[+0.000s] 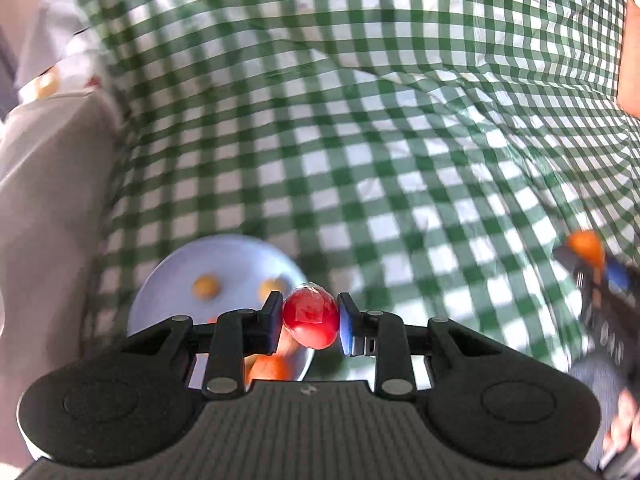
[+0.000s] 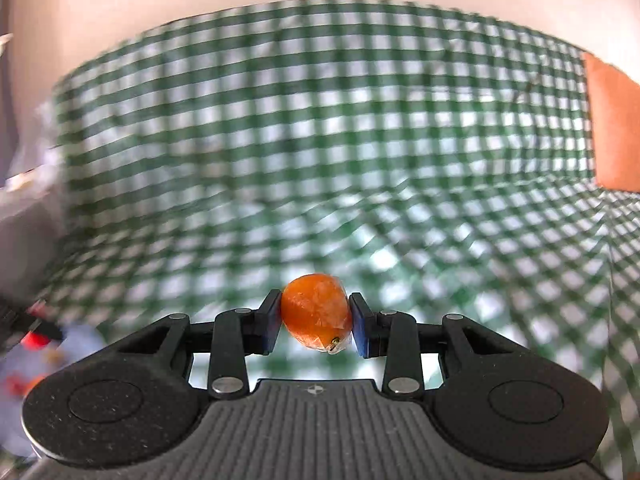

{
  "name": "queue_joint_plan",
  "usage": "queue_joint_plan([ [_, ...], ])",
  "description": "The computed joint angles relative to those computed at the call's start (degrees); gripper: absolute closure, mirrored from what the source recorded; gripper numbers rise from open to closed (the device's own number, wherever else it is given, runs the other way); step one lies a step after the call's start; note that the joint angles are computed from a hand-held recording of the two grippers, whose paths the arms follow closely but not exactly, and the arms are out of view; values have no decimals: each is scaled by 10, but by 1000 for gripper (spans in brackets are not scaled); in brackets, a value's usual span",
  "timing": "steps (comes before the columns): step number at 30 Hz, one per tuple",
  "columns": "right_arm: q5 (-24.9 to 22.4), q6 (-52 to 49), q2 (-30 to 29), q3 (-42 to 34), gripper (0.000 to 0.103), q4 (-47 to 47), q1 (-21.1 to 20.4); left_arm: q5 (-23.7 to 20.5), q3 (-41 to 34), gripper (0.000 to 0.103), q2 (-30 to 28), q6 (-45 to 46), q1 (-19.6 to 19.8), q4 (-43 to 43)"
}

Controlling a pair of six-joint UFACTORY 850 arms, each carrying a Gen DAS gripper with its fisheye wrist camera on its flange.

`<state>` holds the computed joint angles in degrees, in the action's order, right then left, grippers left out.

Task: Organize fruits
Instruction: 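Carry the red tomato and orange over the blue plate and release both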

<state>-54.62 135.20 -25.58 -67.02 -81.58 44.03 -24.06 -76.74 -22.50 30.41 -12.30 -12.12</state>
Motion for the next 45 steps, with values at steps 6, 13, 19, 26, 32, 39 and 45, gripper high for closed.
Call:
queue_joint_plan([
  [6,63,-44,22,-12,66,60,76,-4,93,71,92,72,63,-63],
  [13,60,-176,-15,-107,66,104,128,-20,156,71,158,159,143,-135],
  [19,42,-257,-43,-166,66,116,148,-31,180,71,185,215,195,-194],
  [26,22,-319,-64,-204,66,129,168,-46,194,71,198,274,216,-245],
  [32,10,-332,-71,-215,66,131,173,-51,201,71,200,292,217,-256],
  [39,9,-344,-75,-220,66,142,171,-52,196,71,188,284,212,-248],
  [45,24,-363,-83,-227,66,162,162,-52,182,71,166,257,205,-223],
])
